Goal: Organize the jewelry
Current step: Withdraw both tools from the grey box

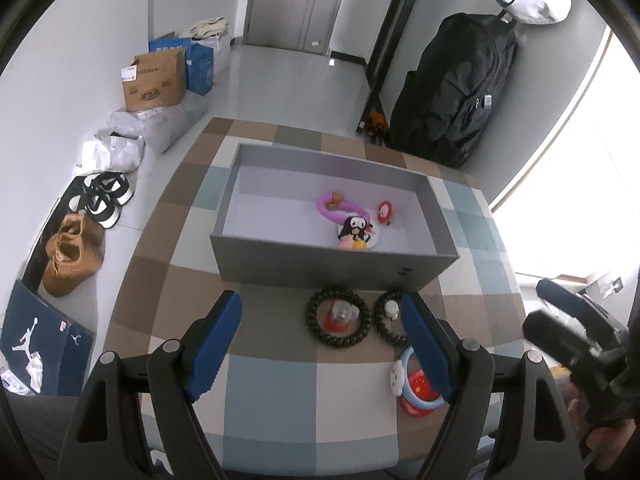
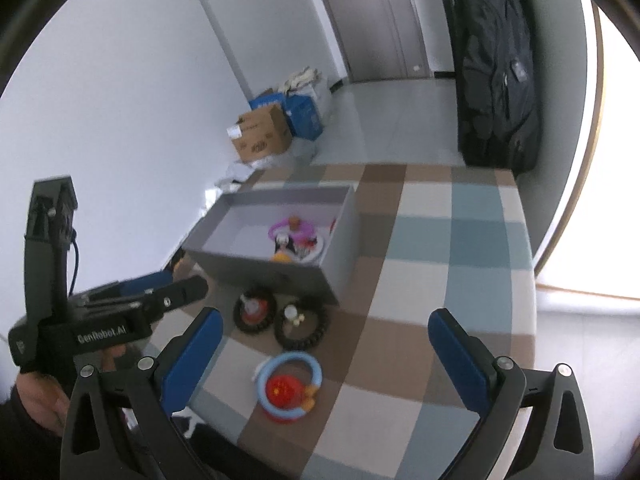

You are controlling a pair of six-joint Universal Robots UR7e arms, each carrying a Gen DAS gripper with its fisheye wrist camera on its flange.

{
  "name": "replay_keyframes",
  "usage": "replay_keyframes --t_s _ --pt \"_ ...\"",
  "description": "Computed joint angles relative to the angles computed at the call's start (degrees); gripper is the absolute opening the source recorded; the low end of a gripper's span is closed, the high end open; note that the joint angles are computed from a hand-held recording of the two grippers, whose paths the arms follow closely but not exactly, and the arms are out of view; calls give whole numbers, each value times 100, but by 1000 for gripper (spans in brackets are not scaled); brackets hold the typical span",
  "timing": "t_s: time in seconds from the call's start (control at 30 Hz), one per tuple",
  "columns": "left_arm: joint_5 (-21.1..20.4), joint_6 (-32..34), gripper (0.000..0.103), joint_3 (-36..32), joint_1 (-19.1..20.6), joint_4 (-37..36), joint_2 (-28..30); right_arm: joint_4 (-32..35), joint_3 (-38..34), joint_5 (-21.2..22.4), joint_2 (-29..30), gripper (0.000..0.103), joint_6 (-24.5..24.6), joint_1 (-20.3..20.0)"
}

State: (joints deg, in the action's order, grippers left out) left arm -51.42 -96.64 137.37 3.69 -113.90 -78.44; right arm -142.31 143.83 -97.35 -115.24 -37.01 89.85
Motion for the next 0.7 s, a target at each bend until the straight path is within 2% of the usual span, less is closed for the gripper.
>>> replay_keyframes --t_s 0.13,0.27,0.4,0.6,0.7 --pt "-159 -4 78 116 -6 -191 -37 -76 113 -677 192 103 -14 177" --pt "-325 -59 79 189 60 -288 -120 120 176 -804 216 103 -54 171" --pt "-323 -143 79 213 80 -263 -217 200 258 -1002 306 102 -58 230" --pt "-424 -196 79 226 81 -243 -210 236 379 -1029 392 101 -168 350" --pt "-445 -174 79 199 57 -159 -188 144 438 -1191 555 94 -188 459"
